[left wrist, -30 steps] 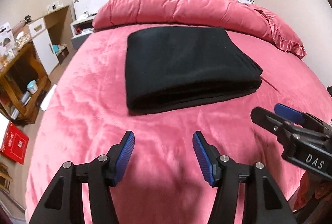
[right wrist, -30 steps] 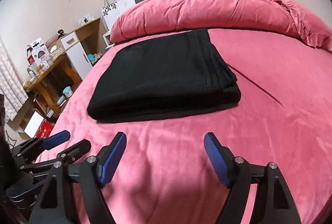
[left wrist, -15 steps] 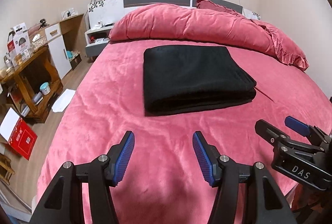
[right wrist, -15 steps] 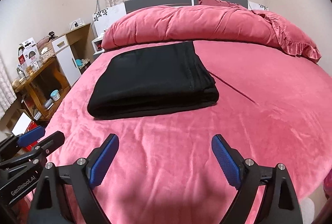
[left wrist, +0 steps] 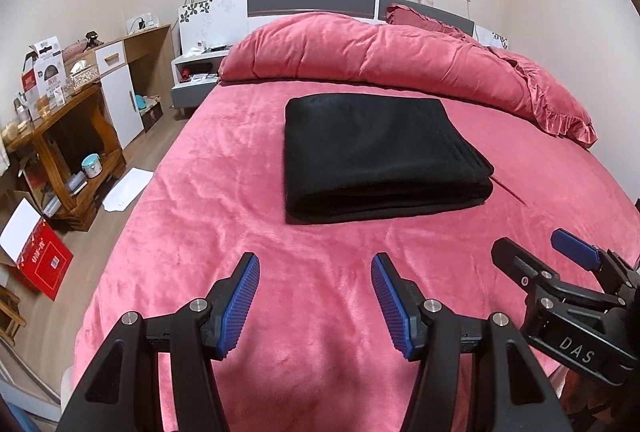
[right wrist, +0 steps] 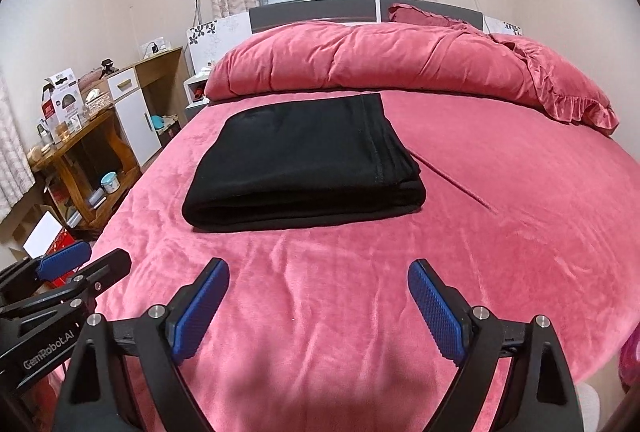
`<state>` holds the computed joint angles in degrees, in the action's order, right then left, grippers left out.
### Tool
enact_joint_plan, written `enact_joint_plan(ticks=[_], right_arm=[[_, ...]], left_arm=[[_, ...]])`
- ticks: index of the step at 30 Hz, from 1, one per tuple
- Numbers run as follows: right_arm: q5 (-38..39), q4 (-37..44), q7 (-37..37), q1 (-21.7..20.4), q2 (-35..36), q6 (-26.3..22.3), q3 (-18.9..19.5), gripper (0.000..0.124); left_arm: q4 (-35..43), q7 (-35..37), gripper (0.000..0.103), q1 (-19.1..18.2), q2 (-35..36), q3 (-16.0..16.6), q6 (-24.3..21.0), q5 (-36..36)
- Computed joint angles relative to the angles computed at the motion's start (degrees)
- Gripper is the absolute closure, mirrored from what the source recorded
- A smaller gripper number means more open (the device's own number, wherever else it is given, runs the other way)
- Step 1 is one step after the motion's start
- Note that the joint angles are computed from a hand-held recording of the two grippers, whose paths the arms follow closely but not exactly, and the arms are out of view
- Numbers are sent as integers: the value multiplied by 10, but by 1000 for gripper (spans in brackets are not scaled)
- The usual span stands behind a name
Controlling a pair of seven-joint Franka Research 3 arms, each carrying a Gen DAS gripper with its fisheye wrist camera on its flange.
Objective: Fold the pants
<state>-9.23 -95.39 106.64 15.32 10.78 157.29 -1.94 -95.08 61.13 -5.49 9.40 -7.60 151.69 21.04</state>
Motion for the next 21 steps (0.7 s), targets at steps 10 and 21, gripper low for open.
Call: enact_joint_plan(ticks=[10,21], right_arm=[[1,-3,4,-1,-3,1,0,33],[12,-4,-3,-4,-3,0,2,33]], left_arm=[[1,-19,44,-4,-2,4,-4,19],[5,-13,44,-1,-1,1,-13,12]])
